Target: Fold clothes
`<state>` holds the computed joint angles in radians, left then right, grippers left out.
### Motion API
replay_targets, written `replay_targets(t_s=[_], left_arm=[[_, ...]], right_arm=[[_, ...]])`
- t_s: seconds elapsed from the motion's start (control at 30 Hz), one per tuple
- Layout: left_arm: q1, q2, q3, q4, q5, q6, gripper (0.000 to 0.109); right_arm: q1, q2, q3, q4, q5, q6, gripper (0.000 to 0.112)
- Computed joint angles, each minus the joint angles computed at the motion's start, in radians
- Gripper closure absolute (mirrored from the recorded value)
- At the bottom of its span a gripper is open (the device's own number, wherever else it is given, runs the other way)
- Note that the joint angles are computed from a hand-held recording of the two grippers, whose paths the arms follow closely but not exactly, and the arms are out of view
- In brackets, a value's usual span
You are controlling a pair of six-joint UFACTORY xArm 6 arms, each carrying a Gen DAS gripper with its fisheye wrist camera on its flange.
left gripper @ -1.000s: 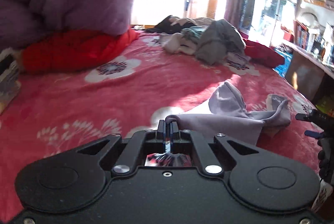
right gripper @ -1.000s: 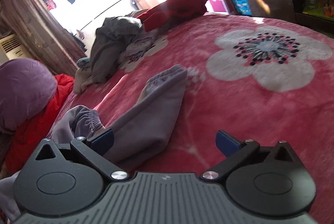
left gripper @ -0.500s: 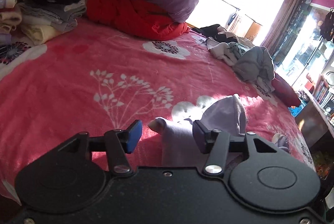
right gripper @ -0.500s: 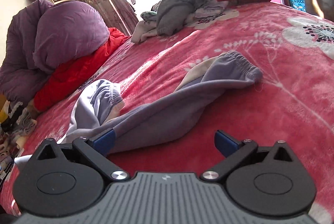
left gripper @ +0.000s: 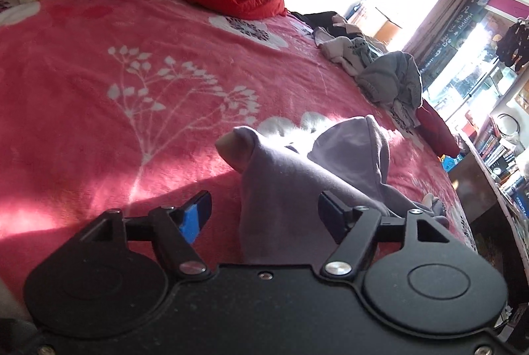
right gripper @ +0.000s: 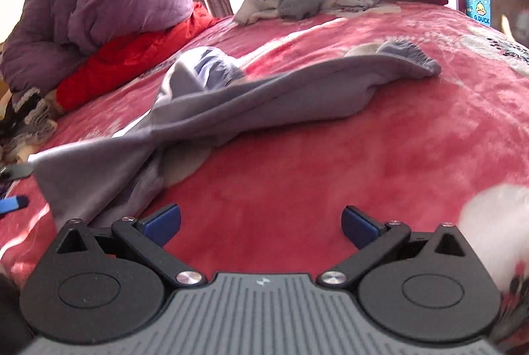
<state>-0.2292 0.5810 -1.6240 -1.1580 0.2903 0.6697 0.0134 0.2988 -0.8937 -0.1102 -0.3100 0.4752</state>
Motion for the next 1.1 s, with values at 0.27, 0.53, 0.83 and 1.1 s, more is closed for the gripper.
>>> replay_targets(t_s=[0.27,0.53,0.83,1.1], left_arm=[[-0.036,0.038,-0.037,-0.133,0.017,0.259,0.102],[0.011,-0.145,0.142,-0.348,0.364,0.705,0.107],[-0.018,-0.253,0.239,0.061,0.783,0.911,0.103],[0.091,-0.181,0.125,-0.045,1.044,0.898,0.071]], right_arm=[[0.057,-0.075,0.102,0.172,-0.021,-0.059,0.01],[0.05,-0.115,0.15,0.161,-0.055,0.027,0.01],[-0.058,-0.18,0.228,-0.129,-0.152,0.354,0.01],[-0.095,-0.237,0.252,-0.222,-0.159,0.412,0.01]])
